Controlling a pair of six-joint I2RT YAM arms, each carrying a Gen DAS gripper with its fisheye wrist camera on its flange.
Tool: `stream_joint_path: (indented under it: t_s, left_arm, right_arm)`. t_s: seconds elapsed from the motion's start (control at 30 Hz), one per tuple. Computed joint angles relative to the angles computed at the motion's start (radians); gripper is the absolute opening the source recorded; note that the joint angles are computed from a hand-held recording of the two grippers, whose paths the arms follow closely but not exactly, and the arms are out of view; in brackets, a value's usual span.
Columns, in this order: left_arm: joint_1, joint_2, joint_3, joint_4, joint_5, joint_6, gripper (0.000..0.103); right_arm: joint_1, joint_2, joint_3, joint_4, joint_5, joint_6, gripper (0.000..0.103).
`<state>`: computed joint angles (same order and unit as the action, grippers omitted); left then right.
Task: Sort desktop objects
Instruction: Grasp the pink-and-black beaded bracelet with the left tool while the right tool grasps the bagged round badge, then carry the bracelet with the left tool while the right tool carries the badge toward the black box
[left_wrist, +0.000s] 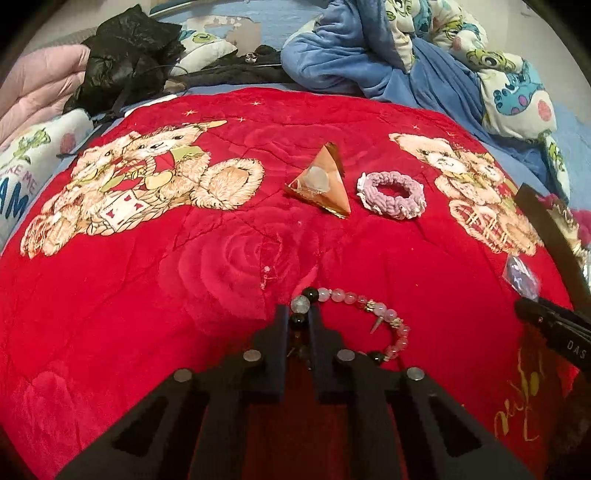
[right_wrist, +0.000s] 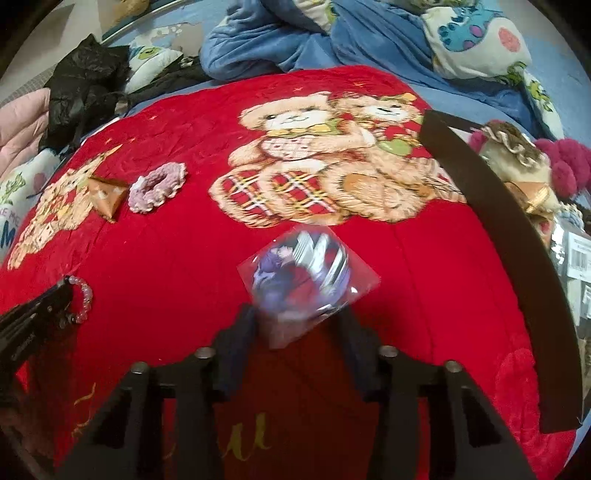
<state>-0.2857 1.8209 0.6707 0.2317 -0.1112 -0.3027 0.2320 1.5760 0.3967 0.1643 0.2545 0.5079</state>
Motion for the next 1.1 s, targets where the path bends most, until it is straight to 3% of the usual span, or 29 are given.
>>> stream_joint_path:
  t_s: [0.17,0.4,0.63,0.9,1.1]
  left_arm:
    - [0.01,-0.067,-0.036,-0.029,0.037,-0.022,0.01]
    - [-0.005,-0.12,-0.061,-0.053,0.057,-0.046,0.01]
    - [-0.011,-0.112,-0.04,-0.066,0.063,-0.043,0.01]
    - [-0.02,-0.053,-0.018,-0.057,0.065,-0.047,0.01]
    - [-0.008,-0.034,-0.019,-0.044,0.083,-0.052,0.01]
  right_arm:
    - [-0.084,-0.054,-0.055,0.039,-0.094,-0.012,0.017]
    - [-0.147,-0.085,-0.107,0.105,-0.175,-0.012,0.015]
    - [-0.282,-0.116,-0.174,0.215,-0.359,0.013,0.018]
    - [-0.355,-0.051,-0.09,0.177,-0.43,-0.04,0.033]
    - [-0.34,0.029,0.008,0.137,-0.451,-0.068,0.057]
